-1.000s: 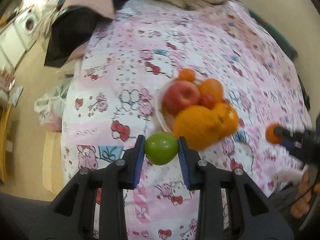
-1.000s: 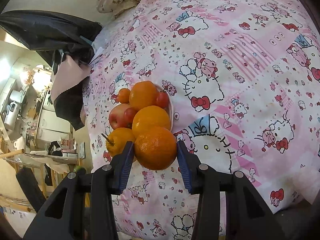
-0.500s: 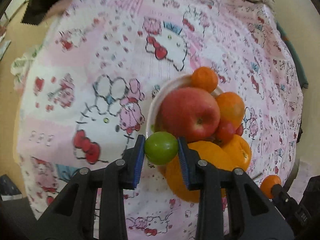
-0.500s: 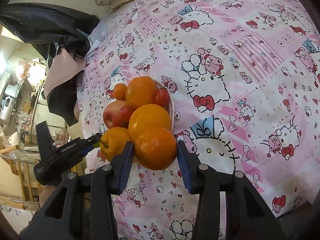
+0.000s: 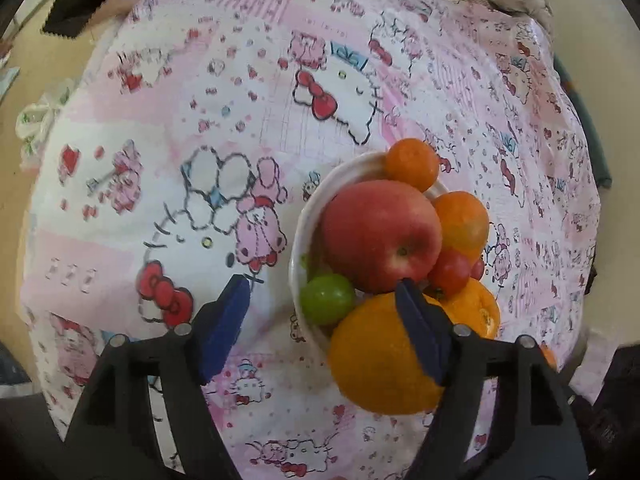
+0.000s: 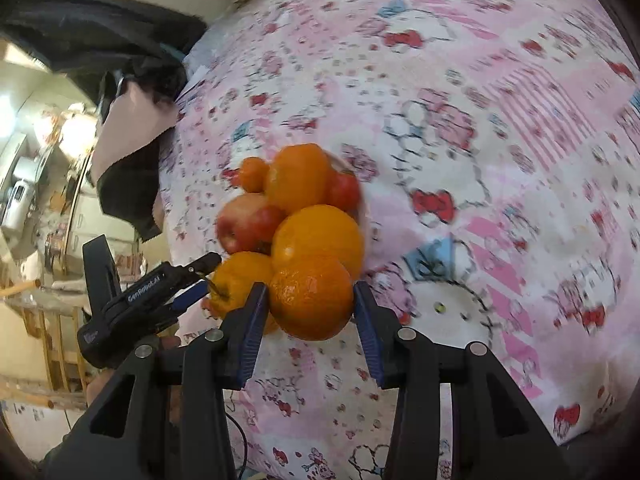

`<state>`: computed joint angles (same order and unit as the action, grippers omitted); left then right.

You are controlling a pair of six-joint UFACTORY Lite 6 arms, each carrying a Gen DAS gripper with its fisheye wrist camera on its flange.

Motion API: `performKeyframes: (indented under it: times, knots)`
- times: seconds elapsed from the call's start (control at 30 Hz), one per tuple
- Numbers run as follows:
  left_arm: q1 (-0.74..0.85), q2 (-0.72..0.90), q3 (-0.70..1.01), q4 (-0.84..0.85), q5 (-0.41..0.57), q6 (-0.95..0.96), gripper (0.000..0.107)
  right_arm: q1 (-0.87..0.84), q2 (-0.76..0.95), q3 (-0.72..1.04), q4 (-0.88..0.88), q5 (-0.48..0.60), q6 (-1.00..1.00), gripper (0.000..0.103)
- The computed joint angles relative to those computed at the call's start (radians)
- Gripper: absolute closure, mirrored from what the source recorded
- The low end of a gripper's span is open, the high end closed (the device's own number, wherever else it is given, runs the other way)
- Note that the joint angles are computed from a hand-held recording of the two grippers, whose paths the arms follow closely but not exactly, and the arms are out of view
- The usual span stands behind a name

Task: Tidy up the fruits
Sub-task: 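Open both tools to set the lime and mandarin on the plate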

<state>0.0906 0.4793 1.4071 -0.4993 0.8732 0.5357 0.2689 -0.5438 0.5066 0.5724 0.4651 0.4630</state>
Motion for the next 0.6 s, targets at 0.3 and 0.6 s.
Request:
performKeyframes:
  times: [0.3,0.6]
  knots:
    - [0.044,-0.172,-0.037,-0.005,0.002,0.053,0.035,0.02,0.39,0.271,0.227,-0.078,-0.345,0.058]
    - [0.078,-0.275,-0.082,-0.017,-0.015,0.133,0.035,0.017,0.588,0.368,0.42,-0.051,-0.541,0.057]
